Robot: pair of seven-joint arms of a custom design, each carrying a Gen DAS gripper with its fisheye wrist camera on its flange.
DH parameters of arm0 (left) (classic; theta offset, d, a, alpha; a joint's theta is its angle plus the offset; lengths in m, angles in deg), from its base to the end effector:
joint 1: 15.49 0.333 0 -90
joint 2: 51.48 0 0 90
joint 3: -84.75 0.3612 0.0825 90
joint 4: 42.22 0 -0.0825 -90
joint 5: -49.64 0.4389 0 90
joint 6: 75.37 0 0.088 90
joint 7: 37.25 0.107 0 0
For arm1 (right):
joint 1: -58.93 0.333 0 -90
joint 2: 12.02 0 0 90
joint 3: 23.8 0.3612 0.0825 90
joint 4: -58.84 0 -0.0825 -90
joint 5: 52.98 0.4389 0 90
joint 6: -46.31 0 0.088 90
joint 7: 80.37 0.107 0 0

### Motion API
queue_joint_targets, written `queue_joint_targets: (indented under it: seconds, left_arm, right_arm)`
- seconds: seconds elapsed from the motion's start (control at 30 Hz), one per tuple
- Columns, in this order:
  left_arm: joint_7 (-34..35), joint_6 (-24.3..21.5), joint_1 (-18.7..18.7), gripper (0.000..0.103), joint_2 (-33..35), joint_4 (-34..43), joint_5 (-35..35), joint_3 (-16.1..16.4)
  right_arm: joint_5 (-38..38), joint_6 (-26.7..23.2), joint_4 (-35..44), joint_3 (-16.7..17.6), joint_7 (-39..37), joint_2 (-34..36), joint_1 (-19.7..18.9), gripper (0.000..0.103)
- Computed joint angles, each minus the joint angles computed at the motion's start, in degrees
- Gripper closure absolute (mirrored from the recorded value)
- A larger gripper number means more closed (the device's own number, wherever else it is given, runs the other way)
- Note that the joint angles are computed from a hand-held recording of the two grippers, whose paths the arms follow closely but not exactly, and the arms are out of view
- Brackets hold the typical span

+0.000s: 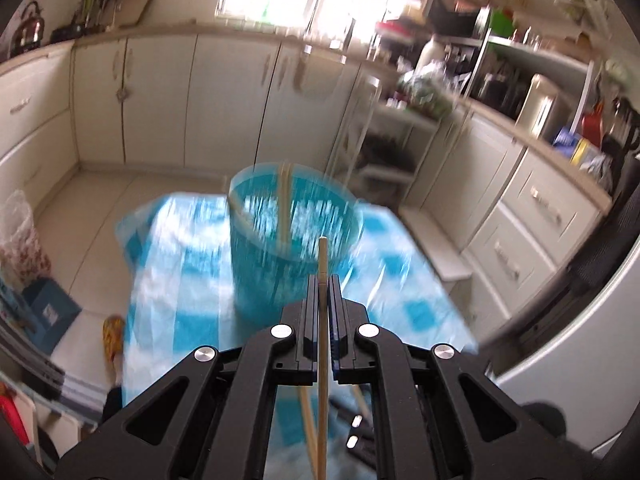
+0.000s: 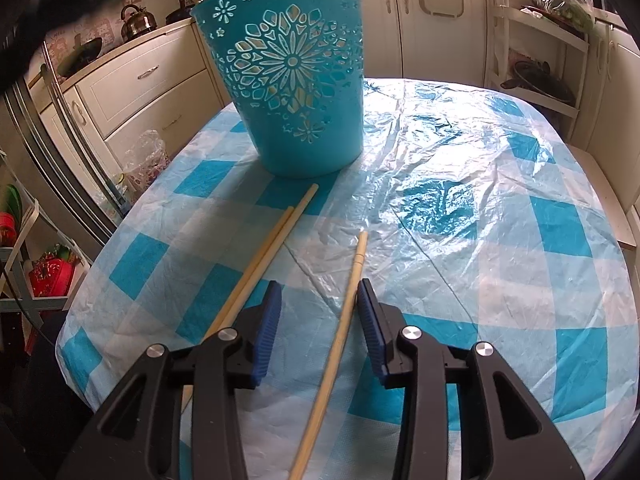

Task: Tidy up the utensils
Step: 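Open the left tool to drop the chopstick into the basket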

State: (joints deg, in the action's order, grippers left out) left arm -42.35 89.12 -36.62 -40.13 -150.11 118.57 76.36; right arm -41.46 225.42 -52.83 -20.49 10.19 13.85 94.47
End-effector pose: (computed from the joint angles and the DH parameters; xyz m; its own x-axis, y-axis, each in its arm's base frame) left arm 0.5825 -0.3827 0.4871 -0.0355 -0.9625 0.2690 -0.5889 -0.1973 -0.7837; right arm 0.5776 0.4378 0.3311 0.4858 -0.8582 -0.1659 -0.7127 -0.2790 -0.6436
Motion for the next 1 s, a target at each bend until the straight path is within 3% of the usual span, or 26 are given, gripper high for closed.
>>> queue_joint_targets:
  seconds: [0.2, 0.3, 0.43, 0.6, 0.7, 1.0]
  left_arm:
    - [-10.41, -4.79, -1.54, 0.098, 1.45, 7.61, 14.04, 1.49]
    - [-16.5, -11.06, -2.34, 0.098, 3.48, 12.64, 22.25, 1.67]
    - [-21.17, -18.3, -3.05, 0.098, 6.64, 17.87, 26.77, 1.86]
    - [-21.83, -24.83, -4.61, 0.098, 12.57, 24.5, 26.54, 3.61]
    - [-19.47, -26.25, -5.72, 0.098, 15.91, 27.94, 24.7, 5.03]
    - [-8.67, -22.72, -7.03, 0.098, 20.58, 29.85, 14.04, 7.42]
  right_arm:
    - [0.78, 0.19, -0.03, 1.26, -0.43, 0.01, -1.1, 0.063]
    - [1.19, -0.11, 0.23, 2.14, -1.06, 0.11, -1.84, 0.06]
    - [1.32, -0.74, 0.51, 2.15, -1.28, 0.1, -1.77, 0.057]
    - [1.47, -1.64, 0.94, 2.47, -1.37, 0.16, -2.1, 0.056]
    - [1.46, -1.96, 1.2, 2.55, -1.45, 0.28, -2.17, 0.056]
    - [1.27, -2.33, 1.44, 2.55, -1.69, 0.33, -2.19, 0.055]
